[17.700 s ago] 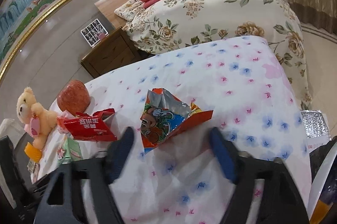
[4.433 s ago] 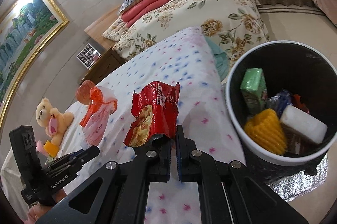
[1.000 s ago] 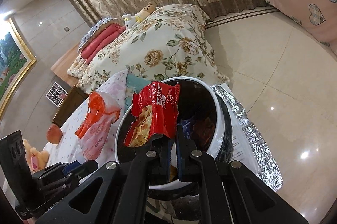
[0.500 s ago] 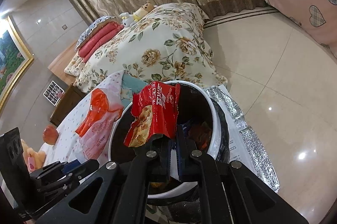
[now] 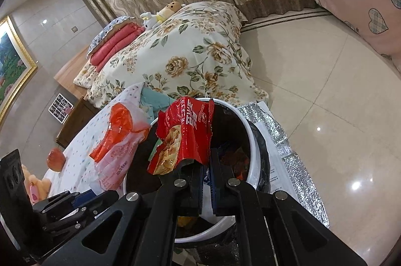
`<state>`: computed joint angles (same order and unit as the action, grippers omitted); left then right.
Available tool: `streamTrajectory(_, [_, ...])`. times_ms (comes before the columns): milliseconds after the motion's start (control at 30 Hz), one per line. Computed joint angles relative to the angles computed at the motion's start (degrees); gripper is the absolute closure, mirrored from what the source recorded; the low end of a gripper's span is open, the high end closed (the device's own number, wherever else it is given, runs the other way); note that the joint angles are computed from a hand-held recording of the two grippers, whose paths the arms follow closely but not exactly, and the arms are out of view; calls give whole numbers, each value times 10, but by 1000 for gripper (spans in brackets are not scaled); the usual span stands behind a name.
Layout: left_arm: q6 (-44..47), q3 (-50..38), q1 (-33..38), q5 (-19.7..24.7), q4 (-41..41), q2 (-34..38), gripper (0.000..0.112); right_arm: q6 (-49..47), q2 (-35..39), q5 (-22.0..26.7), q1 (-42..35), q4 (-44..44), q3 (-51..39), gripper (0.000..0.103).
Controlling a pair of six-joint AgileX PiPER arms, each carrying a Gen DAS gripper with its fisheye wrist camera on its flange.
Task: Collect trash
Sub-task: 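Lower both held bags into the bin opening, then open both tools to drop the two bags into the bin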
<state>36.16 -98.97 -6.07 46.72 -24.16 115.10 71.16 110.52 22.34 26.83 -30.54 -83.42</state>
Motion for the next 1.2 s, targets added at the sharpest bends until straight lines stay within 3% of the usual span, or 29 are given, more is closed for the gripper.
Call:
streamTrajectory(933, [-27, -33, -9, 22, 22, 21, 94, -75, 25, 34, -8, 65, -50, 94])
streamTrajectory(1067, [-36, -51, -7, 39, 25, 30, 91, -76, 27, 41, -8, 68, -57, 94])
streamTrajectory(1200, [-34, -35, -9, 29, 25, 17, 86, -74, 26, 46, -7, 67, -59, 92])
